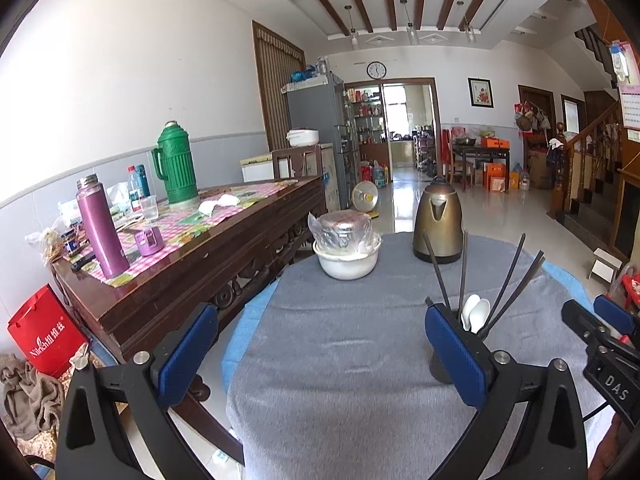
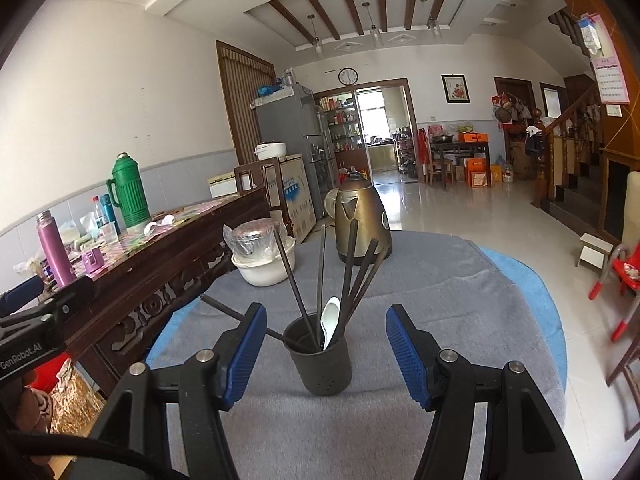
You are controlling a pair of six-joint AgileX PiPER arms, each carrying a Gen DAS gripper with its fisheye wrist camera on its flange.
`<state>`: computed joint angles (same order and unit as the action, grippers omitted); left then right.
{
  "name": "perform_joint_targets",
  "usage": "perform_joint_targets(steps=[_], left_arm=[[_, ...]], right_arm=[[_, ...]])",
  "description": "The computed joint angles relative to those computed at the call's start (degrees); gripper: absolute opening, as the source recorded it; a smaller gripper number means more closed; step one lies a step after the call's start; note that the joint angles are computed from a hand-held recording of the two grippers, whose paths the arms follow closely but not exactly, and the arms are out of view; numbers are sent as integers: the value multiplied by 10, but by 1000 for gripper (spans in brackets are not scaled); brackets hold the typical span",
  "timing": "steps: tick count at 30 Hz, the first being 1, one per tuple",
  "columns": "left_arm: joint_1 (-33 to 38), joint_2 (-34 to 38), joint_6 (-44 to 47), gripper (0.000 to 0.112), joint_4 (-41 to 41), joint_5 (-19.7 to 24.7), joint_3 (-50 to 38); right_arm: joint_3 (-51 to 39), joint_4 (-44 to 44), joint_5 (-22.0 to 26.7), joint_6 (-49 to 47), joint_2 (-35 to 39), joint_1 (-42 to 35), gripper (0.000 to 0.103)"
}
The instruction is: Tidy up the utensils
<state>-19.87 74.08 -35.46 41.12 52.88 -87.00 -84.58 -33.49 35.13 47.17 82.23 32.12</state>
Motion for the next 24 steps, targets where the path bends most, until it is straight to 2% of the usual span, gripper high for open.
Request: perform_joint_targets(steps=[14, 24], left_arm=[[-16, -63, 6, 103, -1, 38, 51], [-2, -75, 20, 103, -21, 38, 74]], right_arm=[[-10, -41, 91, 24, -29, 74, 66], [-4, -29, 113, 22, -28, 78, 66]])
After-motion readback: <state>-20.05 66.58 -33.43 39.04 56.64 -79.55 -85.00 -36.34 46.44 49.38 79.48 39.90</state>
